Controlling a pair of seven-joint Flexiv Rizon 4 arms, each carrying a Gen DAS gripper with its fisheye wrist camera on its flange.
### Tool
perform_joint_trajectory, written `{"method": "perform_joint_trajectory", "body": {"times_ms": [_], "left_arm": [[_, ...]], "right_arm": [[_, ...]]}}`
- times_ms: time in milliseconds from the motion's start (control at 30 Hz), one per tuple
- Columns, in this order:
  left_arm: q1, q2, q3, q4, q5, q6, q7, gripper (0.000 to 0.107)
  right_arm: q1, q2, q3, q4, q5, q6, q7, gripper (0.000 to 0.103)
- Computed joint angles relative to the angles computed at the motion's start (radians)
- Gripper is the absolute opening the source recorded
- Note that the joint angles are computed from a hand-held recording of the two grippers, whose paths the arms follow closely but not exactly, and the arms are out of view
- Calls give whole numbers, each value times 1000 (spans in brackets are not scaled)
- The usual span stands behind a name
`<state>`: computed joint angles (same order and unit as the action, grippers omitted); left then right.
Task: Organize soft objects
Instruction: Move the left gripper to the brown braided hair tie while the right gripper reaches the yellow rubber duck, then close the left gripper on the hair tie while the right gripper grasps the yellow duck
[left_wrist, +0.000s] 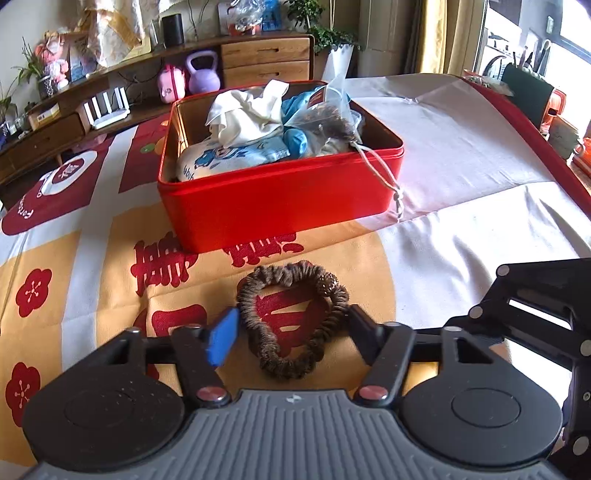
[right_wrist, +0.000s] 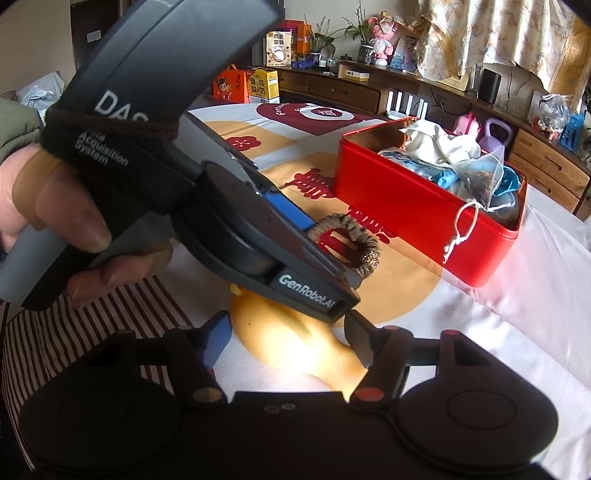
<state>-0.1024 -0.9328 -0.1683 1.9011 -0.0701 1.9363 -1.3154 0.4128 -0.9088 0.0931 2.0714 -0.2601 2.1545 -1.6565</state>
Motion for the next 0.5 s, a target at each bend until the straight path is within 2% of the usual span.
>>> {"method": "perform_joint_trajectory", "body": {"times_ms": [133,200,233,300,367,500], "left_arm": [[-13,0,10,-1,-2,11,-1,33],[-9,1,6,1,3,12,1,29],[-4,1,0,3,8,13,2,23],[4,1,-8,6,13,13,1,20],[1,5,-5,10,8,12,-4,18],[2,14,-1,20,-1,7,-16,16]], "right_arm": [[11,7,-12,6,5,-5,-16,60],[14,6,-13,7,16,5,-19,56],[13,6,-12,7,19,7,-19,53],[14,10,-12,14,19,10,-25,47],[32,15,-23,23,30,16,-41,37],[98,22,-62,34,101,32,-79,31]]}}
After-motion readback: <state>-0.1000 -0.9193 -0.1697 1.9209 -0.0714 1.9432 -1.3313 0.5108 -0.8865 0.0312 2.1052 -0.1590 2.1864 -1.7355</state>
